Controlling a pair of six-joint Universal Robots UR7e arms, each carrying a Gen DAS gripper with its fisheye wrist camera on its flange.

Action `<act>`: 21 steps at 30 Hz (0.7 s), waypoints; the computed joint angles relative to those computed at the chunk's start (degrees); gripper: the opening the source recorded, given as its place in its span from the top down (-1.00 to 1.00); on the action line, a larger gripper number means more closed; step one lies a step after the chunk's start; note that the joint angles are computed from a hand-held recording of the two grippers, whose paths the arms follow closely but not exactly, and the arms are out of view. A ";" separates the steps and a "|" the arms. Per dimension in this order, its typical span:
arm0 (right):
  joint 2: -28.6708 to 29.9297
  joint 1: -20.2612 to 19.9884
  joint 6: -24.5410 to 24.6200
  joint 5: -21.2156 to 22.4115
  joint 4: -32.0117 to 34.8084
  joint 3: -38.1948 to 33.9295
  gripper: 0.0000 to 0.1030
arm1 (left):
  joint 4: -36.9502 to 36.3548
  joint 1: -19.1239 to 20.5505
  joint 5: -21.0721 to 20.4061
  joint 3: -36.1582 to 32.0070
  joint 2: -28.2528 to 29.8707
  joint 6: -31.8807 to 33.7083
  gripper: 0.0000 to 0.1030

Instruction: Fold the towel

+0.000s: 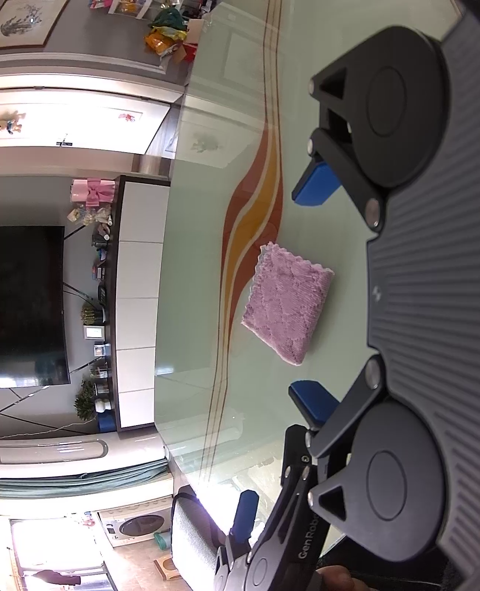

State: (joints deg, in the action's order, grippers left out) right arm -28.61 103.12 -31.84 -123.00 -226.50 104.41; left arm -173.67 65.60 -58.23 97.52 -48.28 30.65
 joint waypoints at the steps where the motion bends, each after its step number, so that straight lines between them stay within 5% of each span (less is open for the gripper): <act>1: 0.00 0.01 -0.02 0.03 -0.03 0.03 -1.00 | -0.02 0.01 0.01 -0.02 0.01 -0.02 -0.99; 21: -0.49 0.81 -1.19 0.30 -1.11 1.00 -1.00 | -1.35 -0.29 -0.09 1.19 -0.97 0.24 -0.99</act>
